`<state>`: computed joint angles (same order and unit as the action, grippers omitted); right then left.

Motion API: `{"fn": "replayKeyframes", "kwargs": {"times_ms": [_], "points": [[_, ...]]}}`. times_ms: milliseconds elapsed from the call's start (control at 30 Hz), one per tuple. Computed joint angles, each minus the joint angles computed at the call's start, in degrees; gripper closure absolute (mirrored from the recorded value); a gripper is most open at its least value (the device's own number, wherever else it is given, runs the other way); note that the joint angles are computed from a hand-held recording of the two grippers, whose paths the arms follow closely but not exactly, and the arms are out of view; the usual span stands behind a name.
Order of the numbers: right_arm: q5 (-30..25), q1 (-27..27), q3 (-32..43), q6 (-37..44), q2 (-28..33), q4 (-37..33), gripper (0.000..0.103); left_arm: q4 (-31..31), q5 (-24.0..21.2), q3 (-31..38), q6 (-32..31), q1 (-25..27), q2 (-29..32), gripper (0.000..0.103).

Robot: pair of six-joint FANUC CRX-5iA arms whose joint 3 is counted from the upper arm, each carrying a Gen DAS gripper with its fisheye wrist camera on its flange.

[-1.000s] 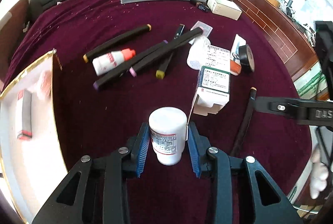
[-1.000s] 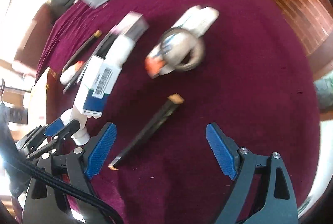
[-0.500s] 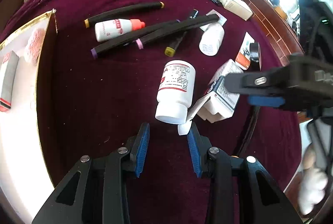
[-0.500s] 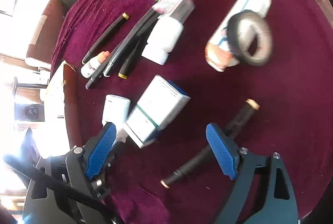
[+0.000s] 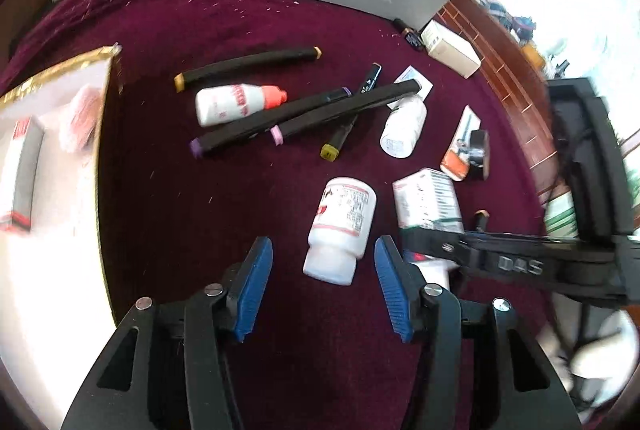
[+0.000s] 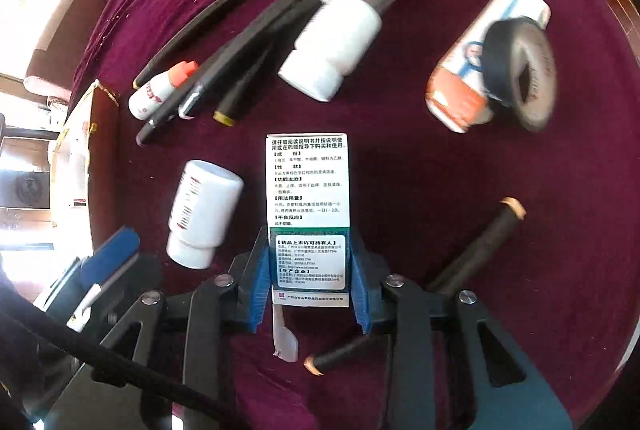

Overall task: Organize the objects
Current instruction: 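Grasp the white pill bottle with the left gripper while the right gripper grasps the medicine box, then carry the pill bottle and medicine box into the tray and release both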

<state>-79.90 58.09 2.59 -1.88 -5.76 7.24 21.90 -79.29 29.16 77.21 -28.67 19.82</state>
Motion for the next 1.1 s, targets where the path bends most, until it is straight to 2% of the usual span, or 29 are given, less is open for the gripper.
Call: {"fn": "replayKeyframes", "kwargs": {"times_ms": [233,300,333,400,500,767,933,1100], "points": [[-0.5,0.5,-2.3,-1.9,-3.0,0.3,0.071,-8.0,0.3,6.2,-0.3,-5.3,4.4,0.056],[-0.4,0.8,-2.5,-2.5,-3.0,0.7,0.071,-10.4,1.4,5.5,0.3,-6.2,3.8,0.057],[-0.4,0.8,-2.2,-2.4,-2.7,0.8,0.071,-11.9,1.8,5.3,0.1,-6.7,3.4,0.059],[-0.7,0.7,-2.1,-2.1,-2.7,1.0,0.071,-14.0,0.9,6.2,-0.1,-7.5,3.3,0.073],[-0.8,0.9,-2.4,-1.9,-3.1,1.2,0.071,-10.1,-1.0,5.6,1.2,-5.4,3.1,0.073],[2.1,2.8,-2.1,-0.9,-4.6,3.4,0.071,-1.9,0.8,-1.3,3.2,1.6,-3.4,0.073],[5.1,3.0,0.4,1.4,-3.7,2.9,0.071,-2.0,1.0,-4.7,3.4,6.7,-7.8,0.073],[7.4,1.6,6.6,6.3,1.3,0.6,0.071,-5.1,1.2,-5.0,4.4,12.6,-10.1,0.073]]}}
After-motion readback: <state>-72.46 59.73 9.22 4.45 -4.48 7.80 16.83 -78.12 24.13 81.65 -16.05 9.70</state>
